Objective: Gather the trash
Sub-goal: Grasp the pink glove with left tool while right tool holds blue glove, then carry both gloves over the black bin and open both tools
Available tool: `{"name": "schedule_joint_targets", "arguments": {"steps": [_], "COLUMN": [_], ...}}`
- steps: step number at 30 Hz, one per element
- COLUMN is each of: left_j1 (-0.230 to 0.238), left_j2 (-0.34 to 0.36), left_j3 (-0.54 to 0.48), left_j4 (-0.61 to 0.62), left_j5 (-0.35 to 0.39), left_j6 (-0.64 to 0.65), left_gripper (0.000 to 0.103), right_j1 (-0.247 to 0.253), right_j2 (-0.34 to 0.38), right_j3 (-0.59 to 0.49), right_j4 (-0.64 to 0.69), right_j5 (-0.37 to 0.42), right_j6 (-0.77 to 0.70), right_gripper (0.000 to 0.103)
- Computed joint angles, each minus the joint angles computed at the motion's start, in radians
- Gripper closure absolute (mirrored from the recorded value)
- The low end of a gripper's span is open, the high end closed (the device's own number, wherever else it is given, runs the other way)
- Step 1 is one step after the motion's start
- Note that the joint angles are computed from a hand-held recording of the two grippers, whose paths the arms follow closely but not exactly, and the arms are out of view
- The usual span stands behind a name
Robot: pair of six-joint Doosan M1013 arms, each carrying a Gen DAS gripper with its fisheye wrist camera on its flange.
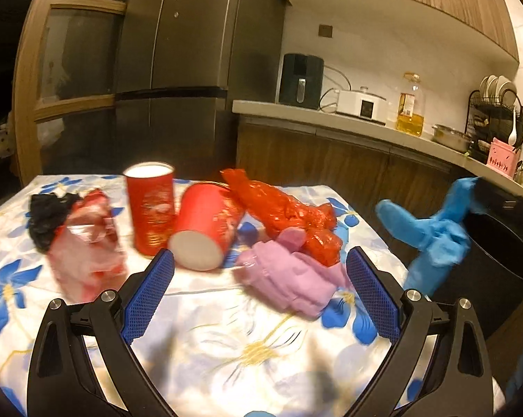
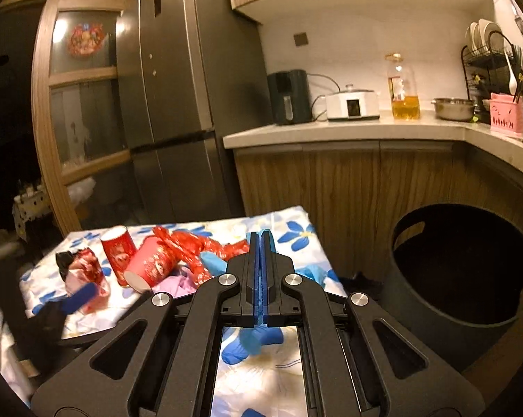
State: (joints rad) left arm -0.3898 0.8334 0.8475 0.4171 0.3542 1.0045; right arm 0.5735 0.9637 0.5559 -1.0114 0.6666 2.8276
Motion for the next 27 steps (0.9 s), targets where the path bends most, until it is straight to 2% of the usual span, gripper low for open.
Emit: {"name": "schedule_joint_targets", "arguments": {"steps": [2, 5, 8, 11, 12, 13, 15, 16, 17, 20, 27], "left_j1": [-0.001, -0.005, -0.002, 0.007, 0.009, 0.014, 0.022, 0.026, 0.029, 0.032, 0.042], "left_j2": [0.031, 0.074, 0.115, 0.148, 0.152, 0.161, 0.165, 0.166, 0.161, 0.124, -0.01], "left_j3": [-0.063, -0.147, -0.226, -0.29, -0.296, -0.312, -0.317, -0.318, -0.306, -0.234, 0.002], "left_j4": [-0.079, -0.094, -0.138, -0.229, -0.25, -0.288, -0.345, -0.377, -0.401, -0.432, -0.503], "left_j5": [0.052, 0.136, 0.226, 0.301, 0.313, 0.331, 0.343, 0.348, 0.34, 0.279, 0.074], "left_j6": [0.052, 0.059, 0.088, 0.157, 0.17, 0.191, 0.217, 0.235, 0.249, 0.266, 0.299], "left_gripper": [0.008, 0.008, 0.015, 0.04, 0.048, 0.052, 0.074, 0.08, 0.086, 0.094, 0.098], "right_j1": [0.002, 0.003, 0.005, 0.006, 0.006, 0.007, 0.008, 0.009, 0.01, 0.012, 0.016], "right_j2": [-0.016, -0.034, -0.046, -0.051, -0.052, -0.053, -0.056, -0.059, -0.061, -0.066, -0.087], "right_j3": [0.028, 0.06, 0.081, 0.089, 0.09, 0.091, 0.099, 0.103, 0.108, 0.113, 0.143], "right_j4": [-0.039, -0.08, -0.11, -0.123, -0.124, -0.124, -0.134, -0.139, -0.145, -0.153, -0.196], "right_j5": [-0.009, -0.016, -0.019, -0.02, -0.02, -0.02, -0.02, -0.02, -0.018, -0.012, -0.01], "right_j6": [0.043, 0.089, 0.119, 0.132, 0.134, 0.134, 0.144, 0.149, 0.155, 0.163, 0.207], "right_gripper": [0.102, 0.102, 0.102, 0.102, 0.102, 0.102, 0.102, 0.102, 0.102, 0.102, 0.102]}}
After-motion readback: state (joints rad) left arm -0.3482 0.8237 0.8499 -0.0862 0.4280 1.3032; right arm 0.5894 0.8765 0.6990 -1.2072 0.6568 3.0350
